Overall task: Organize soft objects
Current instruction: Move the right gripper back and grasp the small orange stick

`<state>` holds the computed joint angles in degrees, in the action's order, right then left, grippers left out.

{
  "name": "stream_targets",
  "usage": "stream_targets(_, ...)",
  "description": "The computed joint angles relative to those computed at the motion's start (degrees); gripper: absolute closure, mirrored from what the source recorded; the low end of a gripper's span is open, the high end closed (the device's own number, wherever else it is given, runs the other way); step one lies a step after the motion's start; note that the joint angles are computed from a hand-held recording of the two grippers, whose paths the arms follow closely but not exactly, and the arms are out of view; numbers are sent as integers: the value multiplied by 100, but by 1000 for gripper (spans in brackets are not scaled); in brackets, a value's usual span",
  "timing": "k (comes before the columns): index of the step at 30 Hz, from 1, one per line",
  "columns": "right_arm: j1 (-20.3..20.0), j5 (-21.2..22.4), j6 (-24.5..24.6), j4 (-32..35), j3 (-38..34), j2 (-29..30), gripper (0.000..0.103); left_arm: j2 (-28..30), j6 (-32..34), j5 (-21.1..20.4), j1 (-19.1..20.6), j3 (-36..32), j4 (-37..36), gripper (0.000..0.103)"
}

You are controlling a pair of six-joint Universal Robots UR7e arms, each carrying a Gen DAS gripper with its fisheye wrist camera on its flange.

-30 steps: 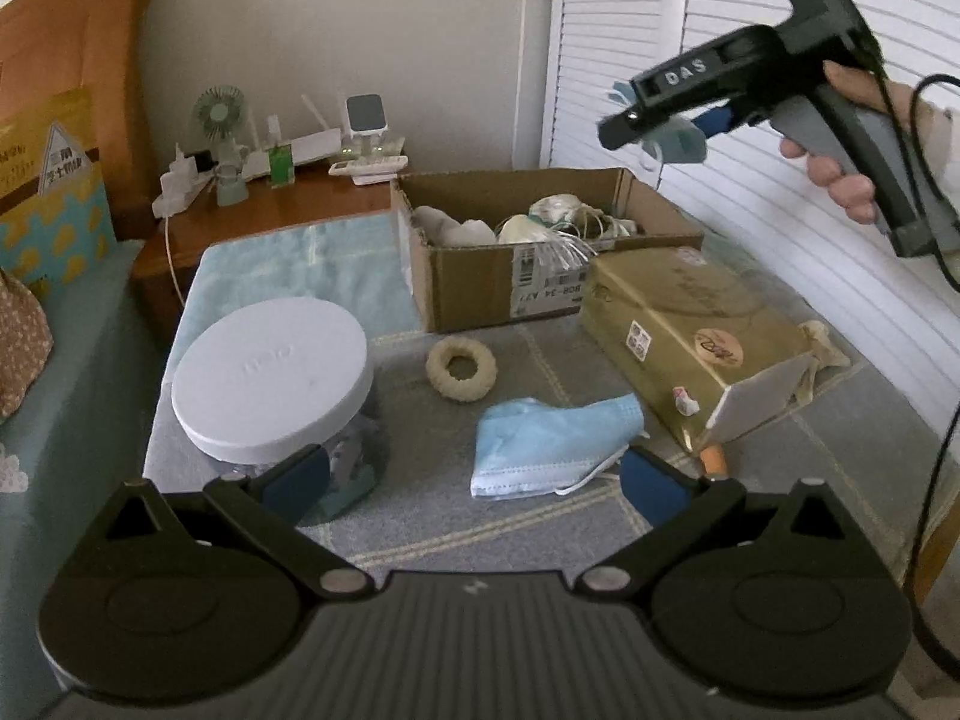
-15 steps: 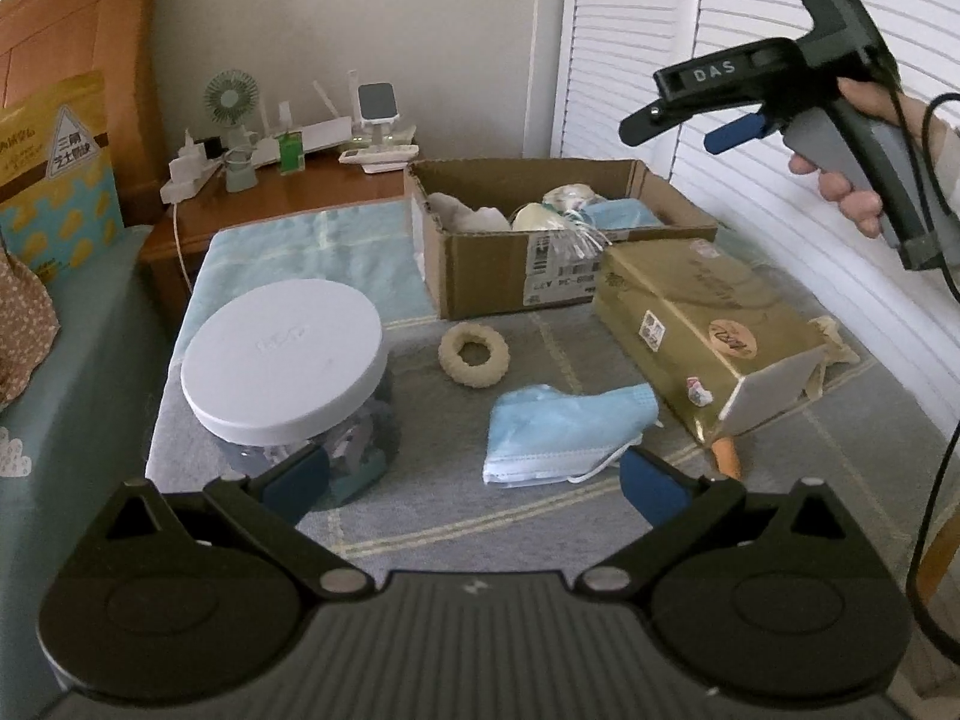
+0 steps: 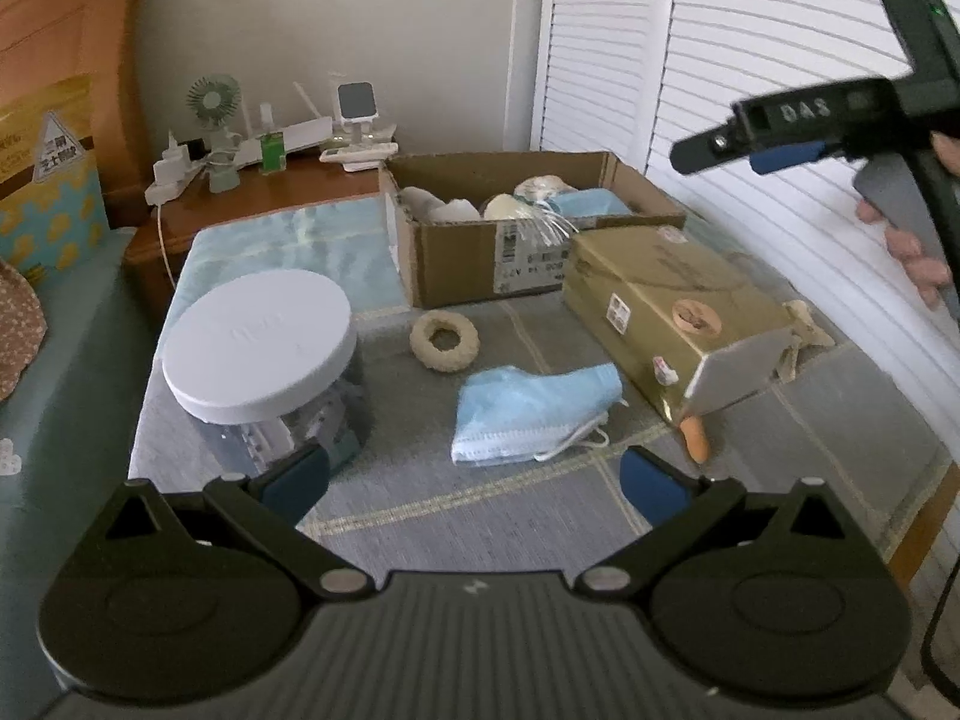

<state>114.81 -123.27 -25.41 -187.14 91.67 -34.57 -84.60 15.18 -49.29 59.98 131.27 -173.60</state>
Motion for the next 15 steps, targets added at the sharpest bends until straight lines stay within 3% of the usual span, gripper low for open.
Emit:
stream_targets(8,152,-224,42,-869,920,-65,0,-174,-39,-61,8,157,200,1)
stream_targets(15,181,-487,363,-1186,1455,18,0,-297,-108,-125,53,299,291,1)
